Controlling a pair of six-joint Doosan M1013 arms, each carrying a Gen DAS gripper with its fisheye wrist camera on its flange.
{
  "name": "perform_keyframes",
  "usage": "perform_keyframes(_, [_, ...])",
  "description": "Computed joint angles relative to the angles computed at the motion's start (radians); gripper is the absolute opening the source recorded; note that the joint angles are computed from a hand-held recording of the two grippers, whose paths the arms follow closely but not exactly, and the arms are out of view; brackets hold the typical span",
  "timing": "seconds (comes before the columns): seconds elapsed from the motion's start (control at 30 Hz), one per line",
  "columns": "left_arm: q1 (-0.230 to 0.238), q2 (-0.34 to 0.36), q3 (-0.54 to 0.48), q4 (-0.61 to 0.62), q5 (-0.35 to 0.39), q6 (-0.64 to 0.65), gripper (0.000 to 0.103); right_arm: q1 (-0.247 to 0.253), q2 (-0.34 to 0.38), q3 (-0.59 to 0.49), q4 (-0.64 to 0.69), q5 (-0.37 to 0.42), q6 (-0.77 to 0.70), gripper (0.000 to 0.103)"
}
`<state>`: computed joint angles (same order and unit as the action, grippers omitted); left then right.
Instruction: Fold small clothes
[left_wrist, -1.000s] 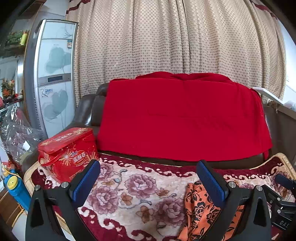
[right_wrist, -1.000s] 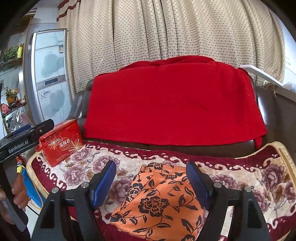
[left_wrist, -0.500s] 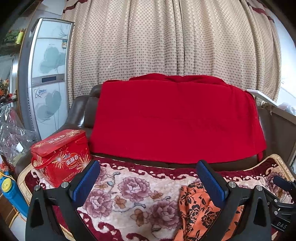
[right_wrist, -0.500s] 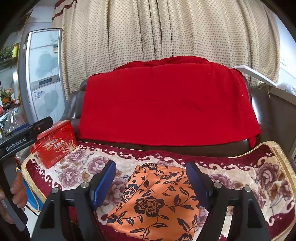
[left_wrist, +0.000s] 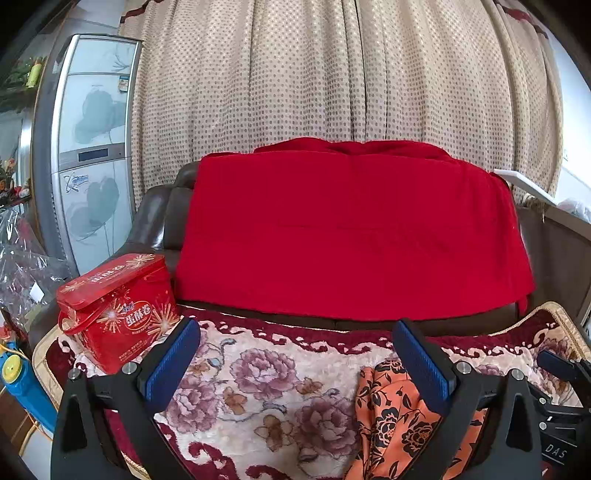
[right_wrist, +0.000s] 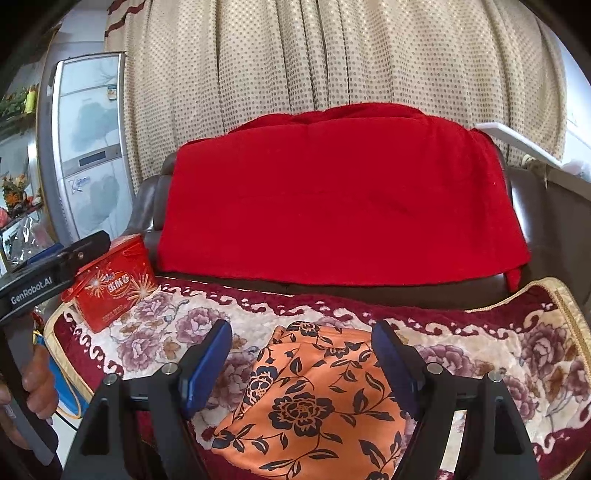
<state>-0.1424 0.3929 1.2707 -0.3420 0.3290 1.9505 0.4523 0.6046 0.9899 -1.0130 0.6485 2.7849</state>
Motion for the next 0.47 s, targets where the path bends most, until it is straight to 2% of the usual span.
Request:
perform_keyframes(0.17, [-0.008, 0.012, -0.017, 0.032, 0.018, -0.032, 0.103, -0.013, 0.008, -0.008, 0.032, -0.015, -0.014, 0.081])
perform_keyframes(0.47, [-0.020, 0.042, -0.050, -0.019, 0.057, 0.030, 0.103, -0.034, 0.018, -0.018, 0.080, -0.045, -0.037, 0.081])
